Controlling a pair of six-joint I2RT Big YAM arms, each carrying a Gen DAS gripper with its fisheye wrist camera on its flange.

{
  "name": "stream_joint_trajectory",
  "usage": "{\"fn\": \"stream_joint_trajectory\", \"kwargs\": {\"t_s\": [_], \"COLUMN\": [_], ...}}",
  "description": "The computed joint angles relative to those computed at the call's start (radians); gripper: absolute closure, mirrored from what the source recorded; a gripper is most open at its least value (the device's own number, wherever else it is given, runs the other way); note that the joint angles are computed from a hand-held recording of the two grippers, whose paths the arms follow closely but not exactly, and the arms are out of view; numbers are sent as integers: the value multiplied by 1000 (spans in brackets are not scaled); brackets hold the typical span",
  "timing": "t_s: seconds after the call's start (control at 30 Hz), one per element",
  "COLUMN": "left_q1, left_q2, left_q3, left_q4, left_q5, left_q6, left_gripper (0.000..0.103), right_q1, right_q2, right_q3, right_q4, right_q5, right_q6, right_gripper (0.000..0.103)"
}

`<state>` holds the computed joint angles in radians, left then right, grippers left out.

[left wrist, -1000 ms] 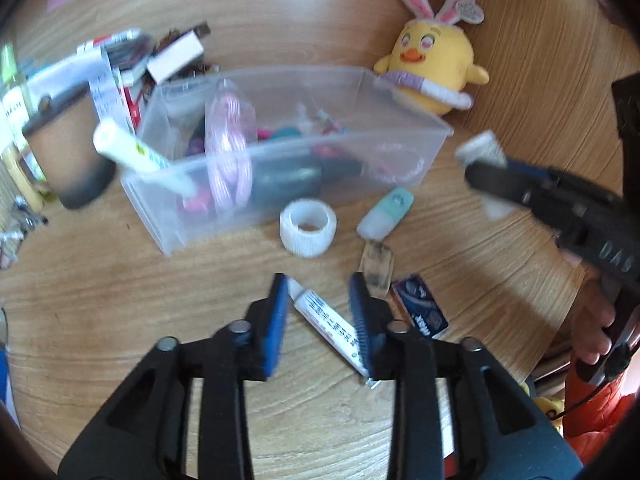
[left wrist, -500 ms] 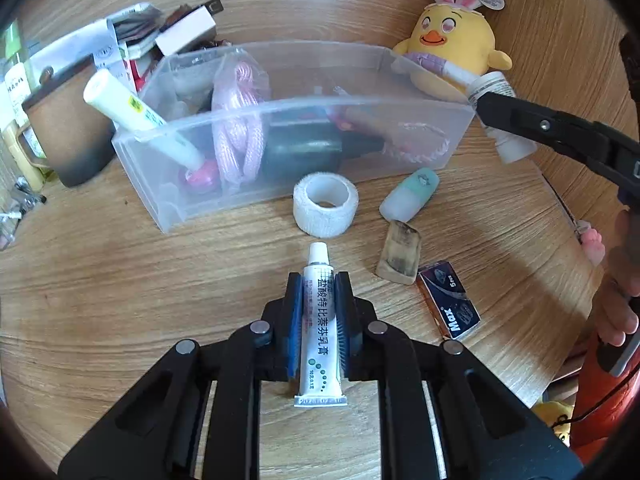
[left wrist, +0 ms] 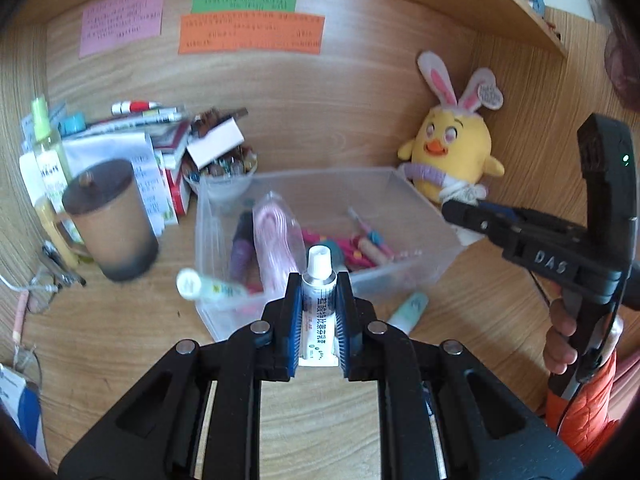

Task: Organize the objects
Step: 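Carry the ointment tube and pill bottle into the clear box and open both grippers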

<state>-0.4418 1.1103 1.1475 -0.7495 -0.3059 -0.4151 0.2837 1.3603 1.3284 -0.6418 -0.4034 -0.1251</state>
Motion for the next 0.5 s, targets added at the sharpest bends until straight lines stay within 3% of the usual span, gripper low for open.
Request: {"fn": "stream_joint_trajectory", "kwargs": {"t_s": [0.5], "left_q1": [116], "left_q2": [157], "left_q3": [145], "left_q4": [-26], "left_q5": [141], "left_q6": [37], "left_gripper": [88], "right_q1": [76], "right_q2": [165], "right_q3": [138], "right_q4": [-98], "right_q5": [100], "right_q6": [-58], "right_gripper": [76]}}
